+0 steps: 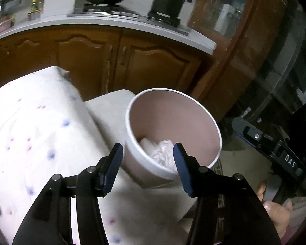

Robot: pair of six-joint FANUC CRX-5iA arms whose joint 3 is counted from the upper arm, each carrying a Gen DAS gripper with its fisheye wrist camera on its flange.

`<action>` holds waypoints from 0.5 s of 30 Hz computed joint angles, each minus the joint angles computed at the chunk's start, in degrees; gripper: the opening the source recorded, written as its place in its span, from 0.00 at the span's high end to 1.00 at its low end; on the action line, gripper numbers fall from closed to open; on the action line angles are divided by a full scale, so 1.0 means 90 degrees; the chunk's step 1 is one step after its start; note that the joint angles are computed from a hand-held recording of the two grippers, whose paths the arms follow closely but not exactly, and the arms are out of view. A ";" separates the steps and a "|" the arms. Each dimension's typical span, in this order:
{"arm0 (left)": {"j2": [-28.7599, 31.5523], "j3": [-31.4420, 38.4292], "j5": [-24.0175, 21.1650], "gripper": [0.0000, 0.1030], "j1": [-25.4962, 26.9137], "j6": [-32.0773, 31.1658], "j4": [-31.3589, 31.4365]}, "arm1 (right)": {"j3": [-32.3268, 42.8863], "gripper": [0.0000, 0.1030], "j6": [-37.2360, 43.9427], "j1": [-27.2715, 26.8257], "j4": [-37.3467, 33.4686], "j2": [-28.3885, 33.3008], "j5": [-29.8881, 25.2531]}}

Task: Collect trash
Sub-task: 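Open both tools to drop the foil and chip bag into the bin, then move both open tools back over the remaining trash on the table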

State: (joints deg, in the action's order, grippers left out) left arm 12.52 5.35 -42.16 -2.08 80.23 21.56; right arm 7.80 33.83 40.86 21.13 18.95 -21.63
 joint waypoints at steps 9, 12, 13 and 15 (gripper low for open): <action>-0.0954 -0.1154 0.0377 0.47 0.0387 -0.0028 0.0282 | -0.0214 0.17 -0.0123 0.0309 -0.0040 -0.0166 0.0282; -0.1300 -0.1507 0.0473 0.46 0.0540 -0.0014 0.0286 | -0.0106 0.15 0.0121 0.0439 -0.0305 -0.0150 0.0245; -0.1409 -0.1620 0.0493 0.44 0.0595 -0.0011 0.0303 | -0.0065 0.15 0.0223 0.0490 -0.0396 -0.0141 0.0236; -0.1605 -0.1845 0.0516 0.43 0.0713 -0.0061 0.0398 | 0.0006 0.15 0.0363 0.0571 -0.0525 -0.0114 0.0224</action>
State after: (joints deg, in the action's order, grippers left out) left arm -1.93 -11.25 -37.51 4.34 79.68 25.14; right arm 7.86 37.09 46.00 16.40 17.92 -19.61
